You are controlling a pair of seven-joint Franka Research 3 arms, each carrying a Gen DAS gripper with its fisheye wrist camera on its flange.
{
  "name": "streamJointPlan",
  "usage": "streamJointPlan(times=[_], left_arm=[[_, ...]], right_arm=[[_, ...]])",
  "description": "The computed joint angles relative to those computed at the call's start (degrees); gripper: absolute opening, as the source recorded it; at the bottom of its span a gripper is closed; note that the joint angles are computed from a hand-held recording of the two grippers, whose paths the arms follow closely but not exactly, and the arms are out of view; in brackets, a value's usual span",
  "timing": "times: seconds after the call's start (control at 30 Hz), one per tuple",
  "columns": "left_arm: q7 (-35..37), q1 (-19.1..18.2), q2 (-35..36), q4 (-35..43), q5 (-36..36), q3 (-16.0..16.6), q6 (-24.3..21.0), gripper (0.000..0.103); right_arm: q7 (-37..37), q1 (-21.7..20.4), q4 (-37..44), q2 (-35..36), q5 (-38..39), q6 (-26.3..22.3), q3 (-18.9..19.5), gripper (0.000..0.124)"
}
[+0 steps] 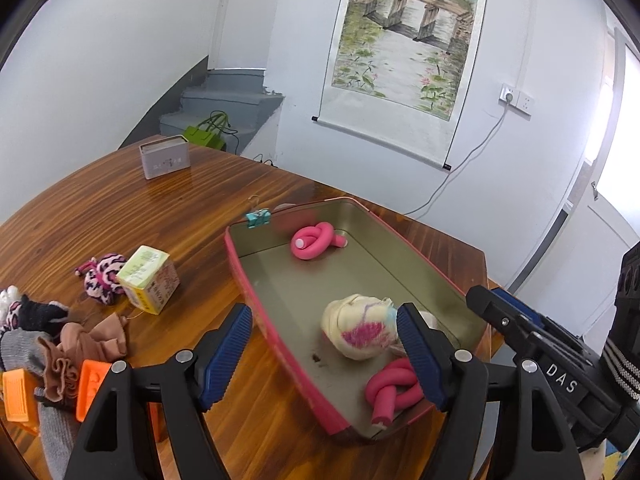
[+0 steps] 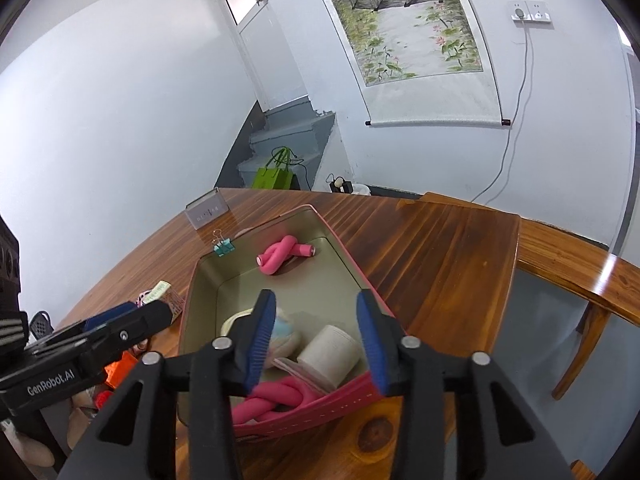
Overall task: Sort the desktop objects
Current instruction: 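Carry the yarn ball and tape roll into the red tin and release both, then move both grippers back to the object pile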
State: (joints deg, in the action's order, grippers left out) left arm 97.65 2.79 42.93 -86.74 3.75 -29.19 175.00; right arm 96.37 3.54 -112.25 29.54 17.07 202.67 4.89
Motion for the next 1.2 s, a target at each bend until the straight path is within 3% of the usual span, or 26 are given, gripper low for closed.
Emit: streamJointPlan(times=[0.4,0.6,0.77,0.83,0.97,1.2], left_arm=[[-3.51,5.88,-6.77,-11.2,1.11,-0.24,4.86,0.076],[-7.57,10.15,-11.42,-18.38,3.07,0.92,8.13,0.076],[-12.56,12.61,-14.39,-22.55,4.94,4.27,10.12,0.076],[-15.61,10.04,-15.62,-23.58,5.43,9.6,10.94,0.076],[-20.19,6.78,-15.66,-23.88,6.79,16.64,11.96,0.076],[-22.8,8.55,-11.77,-19.97,9.8,16.93,9.34,0.076]], right_arm=[[-0.18,2.12,-0.52,-0.9,-1.06,0.4,1.53,0.048],[0.38,3.26,-0.09,-0.69,-2.85,0.62,3.2,0.056],[0.57,5.01,1.56,0.19,-3.84,0.17,4.19,0.061],[0.55,5.77,2.49,0.69,-4.19,-0.14,4.69,0.063],[-0.71,8.51,4.67,1.93,-3.69,-1.7,4.2,0.068],[-3.19,14.35,7.99,3.97,1.57,-4.75,0.68,0.072]])
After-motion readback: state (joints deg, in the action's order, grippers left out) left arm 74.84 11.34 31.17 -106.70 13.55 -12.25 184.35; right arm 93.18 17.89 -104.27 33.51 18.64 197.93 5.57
